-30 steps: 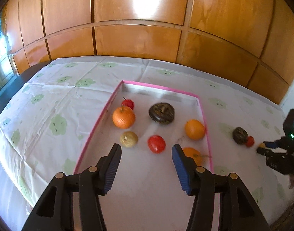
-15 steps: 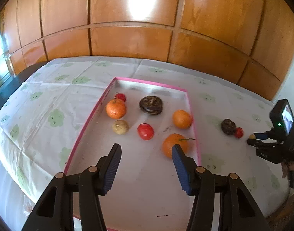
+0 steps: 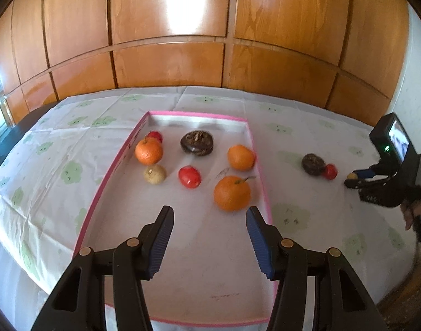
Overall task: Organize fruits
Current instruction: 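Withdraw the open left gripper up and away from the tray, then carry the tan ball into the pink tray and release it with the right gripper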
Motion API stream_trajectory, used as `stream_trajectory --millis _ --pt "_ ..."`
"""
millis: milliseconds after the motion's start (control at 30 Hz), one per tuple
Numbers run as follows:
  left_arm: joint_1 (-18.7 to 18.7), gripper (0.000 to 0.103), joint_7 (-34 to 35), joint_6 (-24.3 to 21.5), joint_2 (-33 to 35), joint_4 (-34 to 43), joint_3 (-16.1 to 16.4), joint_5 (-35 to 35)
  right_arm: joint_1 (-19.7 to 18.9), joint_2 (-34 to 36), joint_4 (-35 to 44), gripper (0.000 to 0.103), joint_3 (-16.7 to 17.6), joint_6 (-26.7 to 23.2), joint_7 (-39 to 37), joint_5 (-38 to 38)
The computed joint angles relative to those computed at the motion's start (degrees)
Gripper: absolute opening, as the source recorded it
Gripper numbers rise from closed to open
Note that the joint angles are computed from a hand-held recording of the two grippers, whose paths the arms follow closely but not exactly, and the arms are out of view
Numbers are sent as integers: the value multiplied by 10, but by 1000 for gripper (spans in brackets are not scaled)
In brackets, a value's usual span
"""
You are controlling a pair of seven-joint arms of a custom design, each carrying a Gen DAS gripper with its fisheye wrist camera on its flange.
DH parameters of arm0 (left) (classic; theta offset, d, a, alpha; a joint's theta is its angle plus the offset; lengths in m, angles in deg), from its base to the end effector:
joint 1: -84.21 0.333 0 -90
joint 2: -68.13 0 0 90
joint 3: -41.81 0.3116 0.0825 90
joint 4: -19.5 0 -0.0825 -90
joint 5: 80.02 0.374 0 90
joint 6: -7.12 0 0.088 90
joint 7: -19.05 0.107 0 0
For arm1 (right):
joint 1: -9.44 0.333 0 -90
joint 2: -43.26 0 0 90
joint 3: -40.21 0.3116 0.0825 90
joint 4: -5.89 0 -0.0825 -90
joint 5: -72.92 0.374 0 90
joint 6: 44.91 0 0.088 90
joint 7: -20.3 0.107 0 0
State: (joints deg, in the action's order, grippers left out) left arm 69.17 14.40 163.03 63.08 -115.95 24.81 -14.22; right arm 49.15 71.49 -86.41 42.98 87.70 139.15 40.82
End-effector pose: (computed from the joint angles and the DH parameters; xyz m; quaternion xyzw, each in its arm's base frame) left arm 0.4096 -0.2970 0.3931 -0.6886 0.6178 -0.2746 0.2624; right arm 0.5219 0.4577 0.3660 -0.8529 0.4663 -0.2253 0.0670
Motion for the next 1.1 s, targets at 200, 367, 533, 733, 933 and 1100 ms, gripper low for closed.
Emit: stream_trajectory --millis 200,367,533,733,933,1100 --pt "18 56 -70 -38 -49 -46 0 22 1 0 -1 25 -1 1 2 -3" --pt "62 60 -131 -84 -117 -99 7 4 4 0 -1 25 -2 -1 7 -8" --pt "106 61 -132 -115 -134 -135 13 -21 8 1 1 25 -4 -6 12 -17" --pt "145 61 -126 -86 -79 -131 35 -12 8 1 1 25 -3 -7 18 -19" --pt "148 70 -160 -86 -46 -118 45 31 6 1 2 25 -2 -5 20 -14" --pt "136 77 -197 -105 -39 -116 48 65 8 3 5 25 -3 -10 28 -14"
